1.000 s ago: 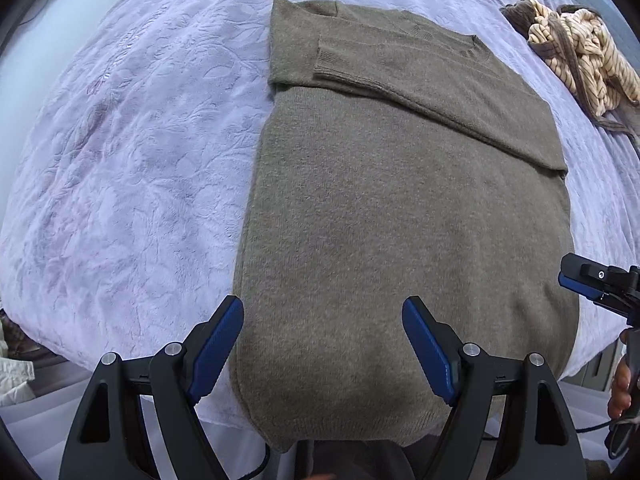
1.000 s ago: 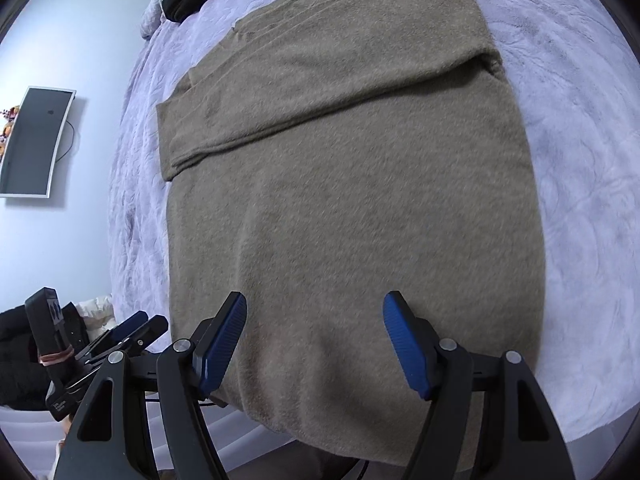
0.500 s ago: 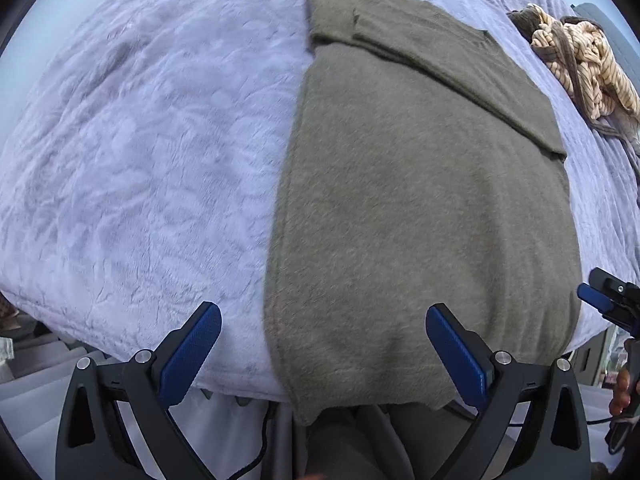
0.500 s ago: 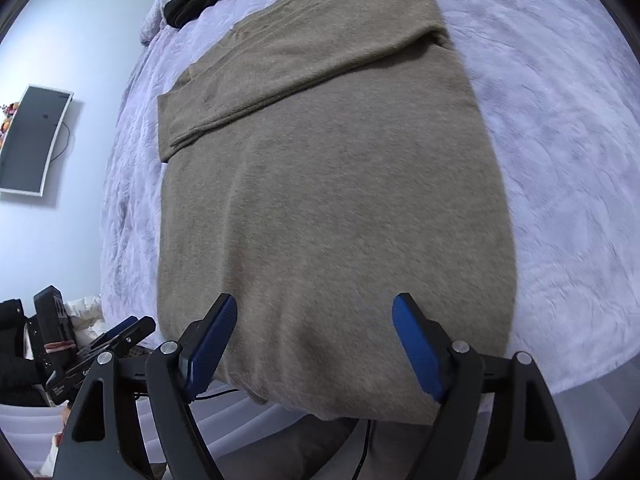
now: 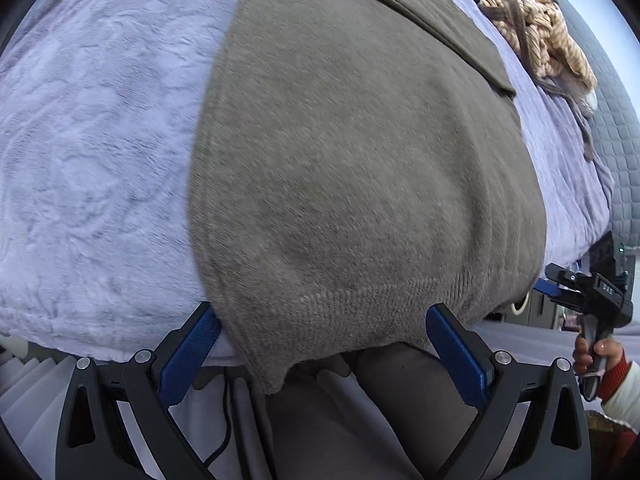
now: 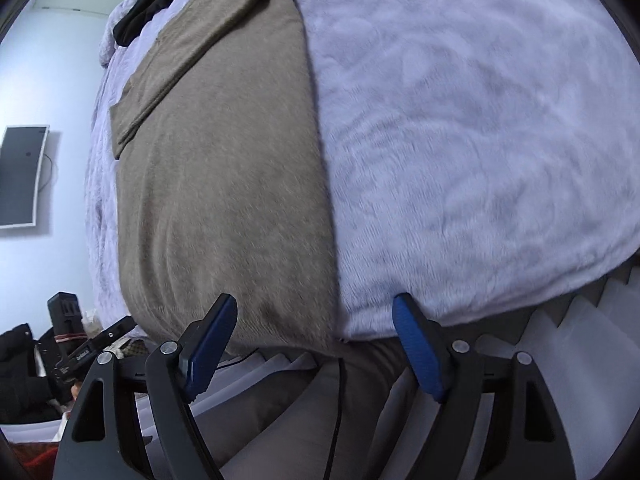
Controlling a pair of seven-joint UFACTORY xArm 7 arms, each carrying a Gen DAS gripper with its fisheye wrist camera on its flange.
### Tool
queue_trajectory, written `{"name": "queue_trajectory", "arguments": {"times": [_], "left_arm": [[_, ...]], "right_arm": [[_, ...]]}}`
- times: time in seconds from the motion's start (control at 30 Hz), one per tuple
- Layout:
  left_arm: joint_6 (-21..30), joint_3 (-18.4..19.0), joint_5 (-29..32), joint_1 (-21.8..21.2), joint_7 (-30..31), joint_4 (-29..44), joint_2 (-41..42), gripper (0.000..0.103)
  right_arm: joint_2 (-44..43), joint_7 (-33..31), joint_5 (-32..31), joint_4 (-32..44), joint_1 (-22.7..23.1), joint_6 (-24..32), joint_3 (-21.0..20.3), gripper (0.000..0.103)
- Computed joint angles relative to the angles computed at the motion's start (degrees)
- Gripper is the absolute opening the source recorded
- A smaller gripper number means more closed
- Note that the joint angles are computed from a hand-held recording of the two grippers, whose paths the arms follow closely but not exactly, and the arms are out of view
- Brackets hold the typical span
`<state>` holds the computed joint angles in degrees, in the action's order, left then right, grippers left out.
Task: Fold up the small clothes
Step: 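Move both tools open toward the sweater hem, then grasp the hem with the left tool and fold it up toward the collar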
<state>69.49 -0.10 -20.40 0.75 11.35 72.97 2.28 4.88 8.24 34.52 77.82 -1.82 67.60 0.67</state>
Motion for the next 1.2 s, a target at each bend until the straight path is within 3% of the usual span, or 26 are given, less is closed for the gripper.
{"name": "queue_trajectory", "arguments": {"times": [0.23,0.27,0.3,0.33,0.37,0.4,0.43,0.47,0.67,0.83,1.03,1.2], "left_arm": [[-0.40,-0.31,-2.92,0.10,-0.85,1.49,2.06,0.103],[-0.43,-0.36,-3.49,0.16,-0.97,1.50,2.08,0.097],[-0.39,-0.42,-3.80,0.16,-1.12,1.29,1.93,0.081],[0.37,-0.48,-3.36,0.10,-1.50,1.64,2.14,0.071],[0.64,-0.54,-2.79,0.00,-1.77,1.70,2.16,0.050],[1.05,-0.51,-3.04,0.09,-1.50,1.85,2.28,0.025],[2.07,-0.33,-4.81,0.52,-0.81,2.13,2.64,0.014],[3.39,-0.05,-7.82,1.23,-0.23,2.43,3.01,0.010],[4.02,0.04,-15.09,2.24,-0.24,3.65,1.99,0.010],[3.72,-0.23,-19.48,2.43,-1.33,8.99,3.81,0.010],[1.24,-1.86,-22.25,3.04,-3.71,21.78,11.20,0.010],[0.17,-4.37,-21.15,3.98,-7.91,37.62,21.18,0.010]], "right_arm": [[1.58,-7.37,11.73,-4.39,-0.37,-0.94,0.86,0.083],[1.81,-7.63,12.36,-4.57,-0.19,-1.00,1.10,0.083],[1.92,-7.57,12.87,-4.68,-0.04,-0.93,1.28,0.081],[1.99,-7.42,13.90,-4.85,0.01,-0.75,1.41,0.072],[1.93,-7.34,14.81,-5.09,0.02,-0.70,1.47,0.063],[1.78,-7.33,15.45,-5.22,-0.13,-0.14,1.38,0.042],[1.64,-7.19,15.87,-5.23,-0.27,0.72,1.27,0.025],[1.21,-7.48,16.80,-5.61,-0.39,0.84,1.21,0.016],[-1.80,-10.69,27.06,-7.72,-0.97,0.39,0.22,0.012],[-0.75,-12.44,36.73,-5.68,-1.11,-0.45,-0.17,0.012],[6.90,-12.65,43.26,5.77,-2.21,-1.74,1.55,0.012],[18.17,-10.09,42.98,23.04,-4.49,-2.62,4.73,0.012]]}}
